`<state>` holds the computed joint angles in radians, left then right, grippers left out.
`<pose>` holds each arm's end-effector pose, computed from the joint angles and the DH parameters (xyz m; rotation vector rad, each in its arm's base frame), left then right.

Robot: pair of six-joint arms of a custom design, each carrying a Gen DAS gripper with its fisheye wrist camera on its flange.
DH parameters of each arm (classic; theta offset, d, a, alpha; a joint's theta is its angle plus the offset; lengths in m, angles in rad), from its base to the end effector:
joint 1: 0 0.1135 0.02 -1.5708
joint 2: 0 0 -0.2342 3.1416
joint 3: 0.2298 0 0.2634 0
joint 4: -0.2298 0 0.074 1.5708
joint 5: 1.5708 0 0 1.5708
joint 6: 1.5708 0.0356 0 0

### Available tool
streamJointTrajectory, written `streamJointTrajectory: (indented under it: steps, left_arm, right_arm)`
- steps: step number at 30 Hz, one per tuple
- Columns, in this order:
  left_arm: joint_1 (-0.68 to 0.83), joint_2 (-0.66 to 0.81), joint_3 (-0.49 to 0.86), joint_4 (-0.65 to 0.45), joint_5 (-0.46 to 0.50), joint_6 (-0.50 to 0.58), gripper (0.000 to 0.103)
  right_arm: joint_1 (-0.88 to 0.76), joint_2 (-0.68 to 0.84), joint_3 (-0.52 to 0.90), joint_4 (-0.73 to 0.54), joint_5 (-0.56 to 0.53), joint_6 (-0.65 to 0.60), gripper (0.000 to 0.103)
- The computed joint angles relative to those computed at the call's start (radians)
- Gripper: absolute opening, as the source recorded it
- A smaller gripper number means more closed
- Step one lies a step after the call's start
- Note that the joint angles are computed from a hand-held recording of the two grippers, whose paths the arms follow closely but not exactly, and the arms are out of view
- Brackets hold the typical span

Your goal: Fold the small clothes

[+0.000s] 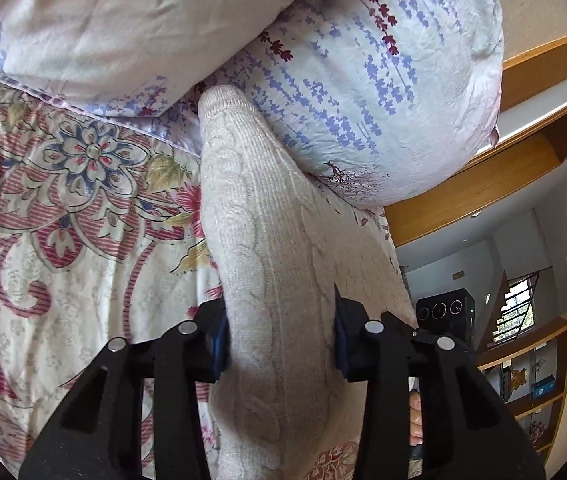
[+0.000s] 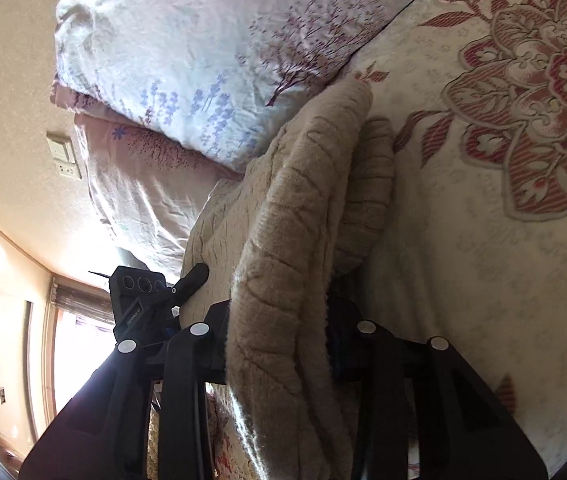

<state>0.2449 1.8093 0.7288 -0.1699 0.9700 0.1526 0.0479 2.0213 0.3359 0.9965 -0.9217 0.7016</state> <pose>0.2775 0.0391 0.0537 0.0936 2.4106 -1.1651 0.2244 0.0391 0.0020 0.2235 2.3042 1.4308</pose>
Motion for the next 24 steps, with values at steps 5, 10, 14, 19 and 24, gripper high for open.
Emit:
streamJointTrajectory:
  steps: [5, 10, 14, 19, 24]
  left_arm:
    - [0.206, -0.007, 0.067, -0.274, 0.018, 0.257, 0.039]
    - [0.369, 0.066, 0.173, -0.483, 0.007, 0.467, 0.040]
    - [0.454, 0.168, 0.259, -0.577, 0.017, 0.557, 0.041]
    - [0.461, 0.263, 0.311, -0.544, 0.025, 0.496, 0.047]
    - [0.485, 0.015, 0.117, -0.304, -0.062, 0.383, 0.065]
  right_arm:
    - [0.240, -0.041, 0.061, -0.044, 0.148, 0.051, 0.033]
    - [0.412, -0.056, 0.140, -0.118, 0.282, 0.063, 0.033]
    - [0.499, -0.077, 0.187, -0.202, 0.398, 0.032, 0.033]
    - [0.540, -0.083, 0.219, -0.290, 0.475, 0.027, 0.038]
    - [0.451, -0.242, 0.099, -0.326, 0.506, -0.006, 0.056]
